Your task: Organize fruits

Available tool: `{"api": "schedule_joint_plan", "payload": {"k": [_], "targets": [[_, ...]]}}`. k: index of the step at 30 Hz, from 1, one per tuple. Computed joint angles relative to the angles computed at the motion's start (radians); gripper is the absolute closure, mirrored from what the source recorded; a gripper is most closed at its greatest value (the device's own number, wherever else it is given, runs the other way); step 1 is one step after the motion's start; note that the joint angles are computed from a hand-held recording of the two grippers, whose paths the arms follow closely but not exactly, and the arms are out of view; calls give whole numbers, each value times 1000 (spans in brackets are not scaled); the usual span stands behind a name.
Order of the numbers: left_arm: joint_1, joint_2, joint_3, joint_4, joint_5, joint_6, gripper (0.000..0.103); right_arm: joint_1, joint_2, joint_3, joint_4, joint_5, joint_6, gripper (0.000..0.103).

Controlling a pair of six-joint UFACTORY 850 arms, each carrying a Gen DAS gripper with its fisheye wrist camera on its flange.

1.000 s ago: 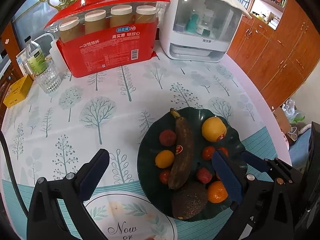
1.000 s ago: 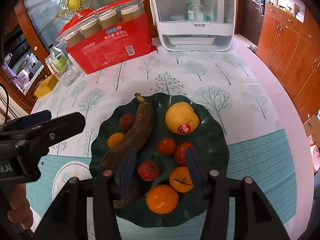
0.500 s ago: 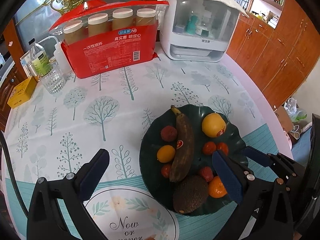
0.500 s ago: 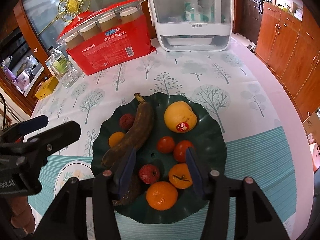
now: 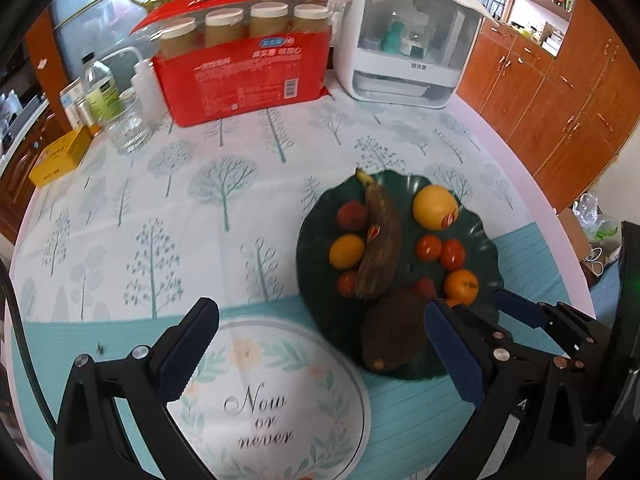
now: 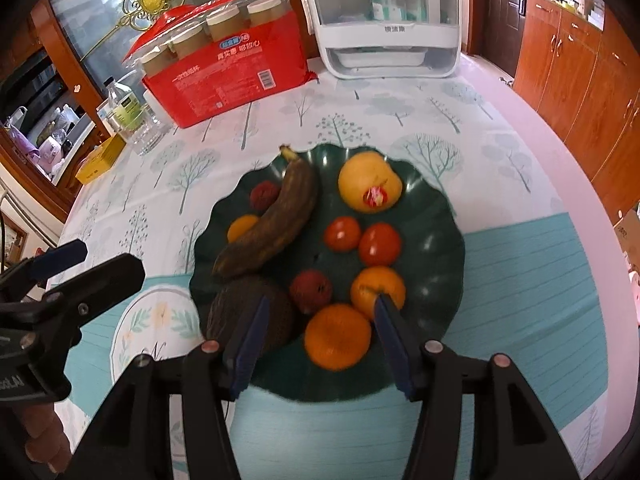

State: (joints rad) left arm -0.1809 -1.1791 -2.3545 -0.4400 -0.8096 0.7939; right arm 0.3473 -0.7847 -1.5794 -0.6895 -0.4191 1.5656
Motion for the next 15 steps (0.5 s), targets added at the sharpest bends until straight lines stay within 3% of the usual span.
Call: {"api": "schedule_joint_plan", "payload": {"k": [9, 15], "targets": [[61, 215, 369, -63, 149, 116, 1, 65, 49, 64, -36, 20, 69, 48], [108, 315, 512, -80, 211, 130, 1, 103, 80, 77, 11, 33, 14, 48]]}}
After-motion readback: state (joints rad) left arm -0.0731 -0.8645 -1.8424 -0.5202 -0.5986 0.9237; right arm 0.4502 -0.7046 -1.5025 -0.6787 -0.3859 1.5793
